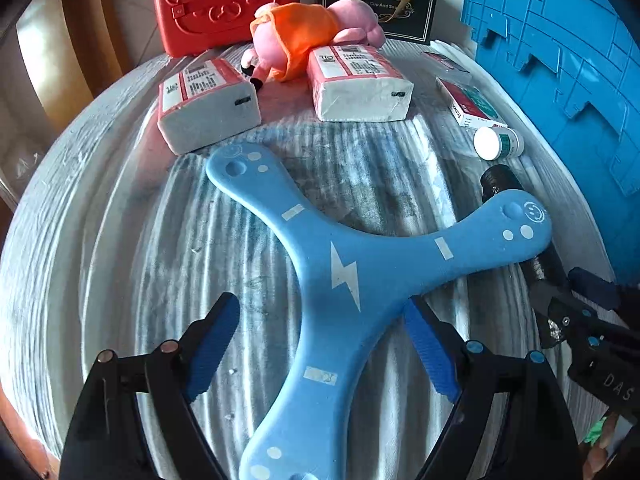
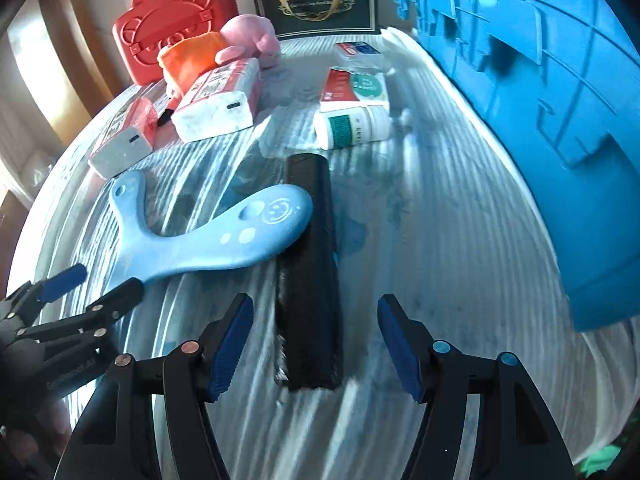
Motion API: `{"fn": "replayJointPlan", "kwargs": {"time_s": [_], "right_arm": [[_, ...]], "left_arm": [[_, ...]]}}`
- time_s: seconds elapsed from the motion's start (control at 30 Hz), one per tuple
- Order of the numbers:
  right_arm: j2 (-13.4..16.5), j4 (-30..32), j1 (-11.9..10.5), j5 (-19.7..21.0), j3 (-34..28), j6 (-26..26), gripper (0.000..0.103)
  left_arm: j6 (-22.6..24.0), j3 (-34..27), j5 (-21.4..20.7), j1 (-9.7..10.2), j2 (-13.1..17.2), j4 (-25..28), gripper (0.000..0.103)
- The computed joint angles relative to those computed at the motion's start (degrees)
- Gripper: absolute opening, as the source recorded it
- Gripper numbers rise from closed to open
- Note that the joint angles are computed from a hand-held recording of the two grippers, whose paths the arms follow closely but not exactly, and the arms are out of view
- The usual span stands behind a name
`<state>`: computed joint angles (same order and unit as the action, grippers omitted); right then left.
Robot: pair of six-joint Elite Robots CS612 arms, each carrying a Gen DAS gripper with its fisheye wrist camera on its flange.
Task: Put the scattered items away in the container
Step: 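Lift the blue boomerang with left tool while right tool lifts the black roll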
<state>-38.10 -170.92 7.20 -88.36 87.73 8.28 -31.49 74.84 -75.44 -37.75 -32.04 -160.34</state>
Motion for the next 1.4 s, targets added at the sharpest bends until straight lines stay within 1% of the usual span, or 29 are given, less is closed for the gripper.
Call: {"fn": "replayJointPlan", "kwargs": {"time_s": [0.03,0.07,0.17,0.23,0.27,0.33,0.4,0.43,0.47,0.53,0.57,0.6,0.63,0.67,0.73,0.87,0.97,1.1,1.13,1.23,1.4], "right_arm": [[0.5,0.29,0.08,-0.02,-0.63,-0.36,0.058],[1.0,1.1,0.2,-0.13,-1.34,-0.57,0.056],[1.64,-0.02,0.68,-1.57,-1.93,-0.72,0.058],[1.66,-1.06,0.38,-0.13,-1.66,0.4,0.063],[1.65,-1.38,0.29,0.54,-1.57,0.57,0.069],[1.79,-1.31,0.3,0.47,-1.8,0.06,0.073],[2.08,-1.87,0.07,1.18,-2.01,0.16,0.082],[2.19,-2.31,-0.03,1.56,-2.02,0.18,0.083],[2.33,-2.64,0.04,1.44,-2.11,0.13,0.084],[2.75,-2.93,0.49,-0.3,-2.57,-0.26,0.084],[2.92,-2.95,0.96,-2.36,-2.79,-0.74,0.078],[3.14,-3.11,1.46,-4.92,-3.04,-1.18,0.06],[3.13,-3.98,1.68,-6.43,-2.79,-1.33,0.043],[3.02,-4.78,1.42,-5.55,-2.42,-0.52,0.035],[2.67,-5.1,0.93,-4.44,-1.82,0.69,0.035],[2.03,-6.08,0.86,-4.19,-0.87,1.43,0.035],[1.67,-7.68,1.04,-4.28,-0.49,1.21,0.034],[1.46,-8.2,1.33,-4.6,-0.56,0.62,0.034],[1.42,-8.46,1.34,-4.59,-0.48,0.69,0.034],[1.26,-8.54,1.46,-4.75,-0.33,0.6,0.035],[0.52,-10.05,1.59,-3.7,0.17,0.28,0.035]], "left_arm": [[-0.23,-0.35,0.37,-0.1,0.42,-0.14,0.084],[0.34,-0.53,1.89,-0.47,0.75,-0.56,0.086],[0.19,-0.55,2.91,-0.83,1.13,-1.89,0.088],[0.09,-0.73,3.1,-0.84,1.28,-2.09,0.09],[-0.02,-0.83,3.21,-0.81,1.37,-2.2,0.091],[0.09,-0.93,3.37,-0.7,1.49,-2.57,0.09],[0.27,-0.94,3.86,-0.66,1.59,-3.04,0.089],[0.31,-0.86,4.12,-0.67,1.63,-3.45,0.089],[0.37,-0.73,4.47,-0.72,1.66,-4.03,0.086],[1.02,-0.38,4.94,-0.85,1.68,-5.62,0.072],[1.35,-0.28,5.01,-0.89,1.67,-6.3,0.057],[1.56,-0.28,4.84,-0.88,1.67,-6.64,0.048],[1.75,-0.33,5.01,-0.91,1.65,-6.54,0.046],[1.97,-0.34,5.5,-0.99,1.59,-6.29,0.045],[2.6,-0.04,7.33,-1.33,1.35,-6.16,0.043],[4.11,1.01,11.76,-2.13,0.45,-7.36,0.033],[4.96,1.26,11.97,-2.13,0.02,-8.38,0.026],[5.1,1.16,11.99,-2.02,0.11,-8.09,0.024],[5.34,1.19,12.43,-2.08,0.13,-8.06,0.024],[6.66,1.46,15.57,-2.63,0.03,-9.16,0.022],[8.07,1.22,16.79,-2.74,-0.47,-10.83,0.008]]}}
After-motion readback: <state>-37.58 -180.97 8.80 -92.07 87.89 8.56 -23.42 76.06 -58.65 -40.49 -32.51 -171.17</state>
